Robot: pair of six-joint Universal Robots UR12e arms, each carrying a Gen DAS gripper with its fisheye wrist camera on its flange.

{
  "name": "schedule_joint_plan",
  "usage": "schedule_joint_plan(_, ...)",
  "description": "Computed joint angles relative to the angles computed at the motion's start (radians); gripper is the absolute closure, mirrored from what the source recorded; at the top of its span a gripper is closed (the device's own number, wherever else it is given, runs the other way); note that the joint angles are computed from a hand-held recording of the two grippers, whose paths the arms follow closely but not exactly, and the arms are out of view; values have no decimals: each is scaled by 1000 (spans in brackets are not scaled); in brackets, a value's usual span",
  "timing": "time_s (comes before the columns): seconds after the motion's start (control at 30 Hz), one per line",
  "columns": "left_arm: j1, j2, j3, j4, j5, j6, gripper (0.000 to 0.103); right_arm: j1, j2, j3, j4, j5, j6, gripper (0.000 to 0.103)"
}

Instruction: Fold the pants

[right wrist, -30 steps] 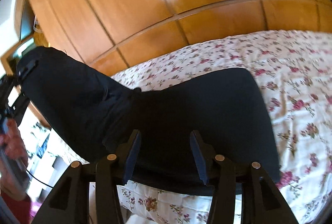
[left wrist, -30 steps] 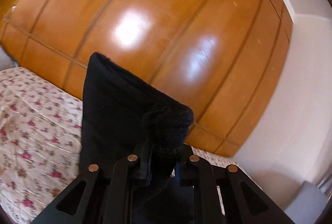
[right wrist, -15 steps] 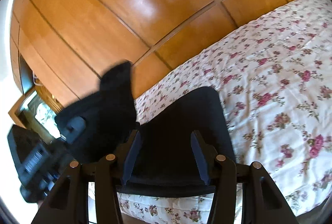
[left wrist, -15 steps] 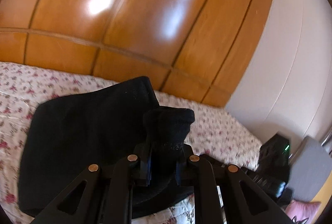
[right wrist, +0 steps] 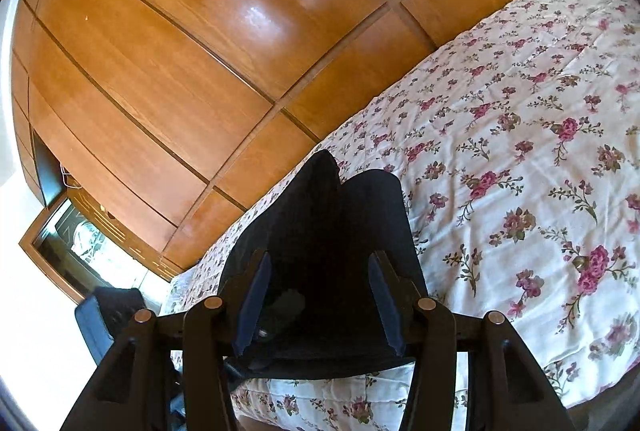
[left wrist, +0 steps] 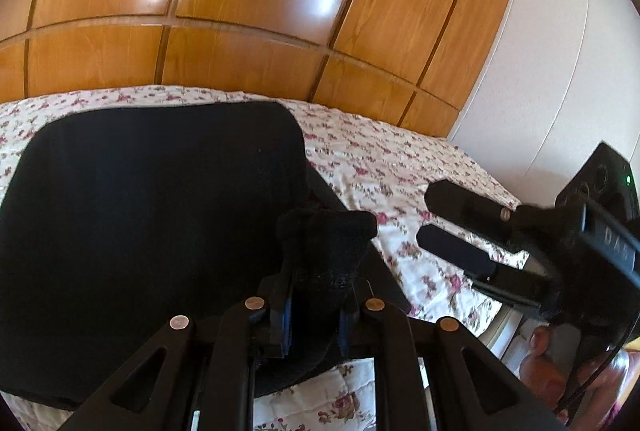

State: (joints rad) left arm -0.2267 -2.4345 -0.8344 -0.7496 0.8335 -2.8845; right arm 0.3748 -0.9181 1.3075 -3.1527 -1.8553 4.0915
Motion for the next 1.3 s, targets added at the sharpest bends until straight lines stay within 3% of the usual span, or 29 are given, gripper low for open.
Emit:
schedule_joint_plan(0.07,2,2,-7,4,-12,8,84,-1,2,-2,3,10,3,51)
schedule_joint_plan(0.17,7,11,-13,-43,-61,46,68,-3,8,-10,9,34,6,51)
schedule_joint_plan(0.37,37,57,-68,-98,-138,117,67,-8,17,-31,64,79,8,41)
schedule_joint_plan(0.47,61,69,-93,-16,-155,41,67,-12,24,-42,81,106,8,41)
schedule_joint_plan(0.57,81,71,-110,133,-109,-61,67,-17,35,-66,117,129,-13,41)
schedule_joint_plan(0.67,89,58,-91,222,45,-142,67,-20,46,-94,150,146,-36,41)
schedule_joint_plan(0.73,94,41,-60,210,136,-197,67,-22,56,-120,190,153,-58,41)
schedule_joint_plan(0.87,108,-2,13,123,225,-325,64,-17,76,-177,283,125,-89,42)
schedule_joint_plan(0.93,112,-26,55,45,230,-338,62,-11,87,-207,331,98,-109,55)
schedule_joint_plan(1.0,115,-33,59,27,212,-358,60,-6,95,-229,373,80,-132,84)
schedule_joint_plan(1.13,109,-25,41,61,187,-389,60,-6,85,-220,351,93,-147,88)
schedule_joint_plan(1.3,105,-20,43,63,127,-337,60,-5,42,-173,268,45,-163,89)
